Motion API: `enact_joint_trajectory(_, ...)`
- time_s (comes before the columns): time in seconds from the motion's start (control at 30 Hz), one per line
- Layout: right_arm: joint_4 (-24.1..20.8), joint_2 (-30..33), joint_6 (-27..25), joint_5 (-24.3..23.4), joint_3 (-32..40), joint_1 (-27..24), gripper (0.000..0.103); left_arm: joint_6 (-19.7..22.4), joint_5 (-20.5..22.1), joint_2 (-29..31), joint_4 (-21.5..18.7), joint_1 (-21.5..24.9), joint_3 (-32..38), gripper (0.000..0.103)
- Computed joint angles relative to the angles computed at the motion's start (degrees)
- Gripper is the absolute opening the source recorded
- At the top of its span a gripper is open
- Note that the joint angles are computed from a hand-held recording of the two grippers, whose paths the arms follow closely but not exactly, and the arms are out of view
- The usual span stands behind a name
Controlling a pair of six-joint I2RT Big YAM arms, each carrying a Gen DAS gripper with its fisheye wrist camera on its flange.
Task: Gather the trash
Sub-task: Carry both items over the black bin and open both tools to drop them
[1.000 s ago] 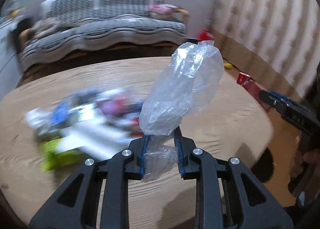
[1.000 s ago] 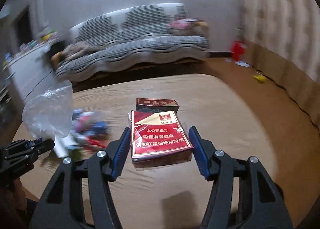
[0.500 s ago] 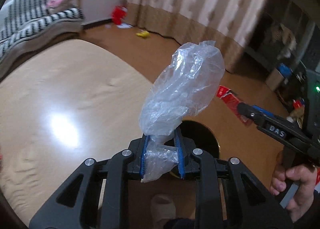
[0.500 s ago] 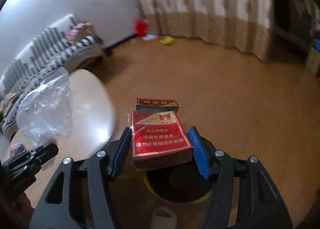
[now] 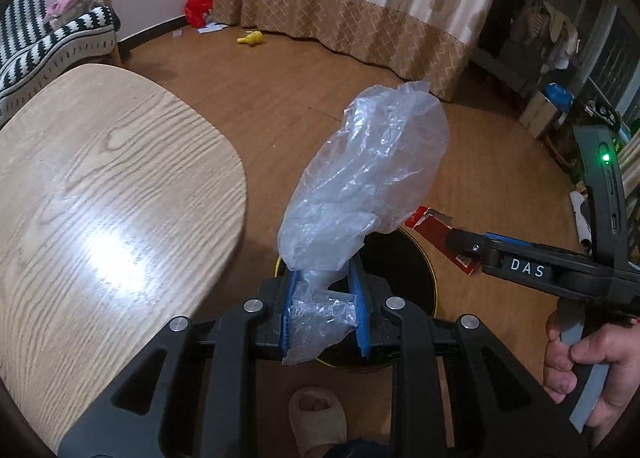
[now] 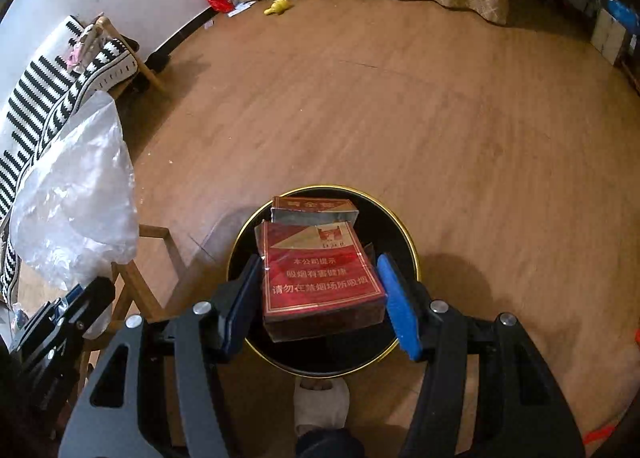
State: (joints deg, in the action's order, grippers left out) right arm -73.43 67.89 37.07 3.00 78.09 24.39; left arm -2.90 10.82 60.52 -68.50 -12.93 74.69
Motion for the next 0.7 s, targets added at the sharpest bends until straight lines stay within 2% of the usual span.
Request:
enact_joint_trajectory(0.2,0.3,0.2,0.9,-0.1,0.5,-0.2,0.060,-0.8,-0.1,0.3,0.5,-0.8,-0.3,0.023)
enact_joint_trajectory(0.3,1.1,-0.4,1.9,0.4,-0.3,-0.1,0.074,-1.5,-0.2,0.3,0.2,-1.3,-0.2,0.023)
enact_joint_trajectory(0.33,1.2,-0.8,2.4,0.8,-0.5,0.0,0.076,-1.6,-0.1,0.6,-0.2,-1.4,0.2,0.023)
enact_joint_trajectory(0.47,1.2,-1.7,3.8,2.2,-0.8,-0.3,0.078,-2.1,0.3,1.3,-0.1,-2.5,0.2,0.023)
enact_joint_trajectory(0.7,1.2,-3.8,7.4,5.1,-1.1,-0.6,0.082,-2.7,4.3,4.6,-0.8,-4.4,-0.2,0.023)
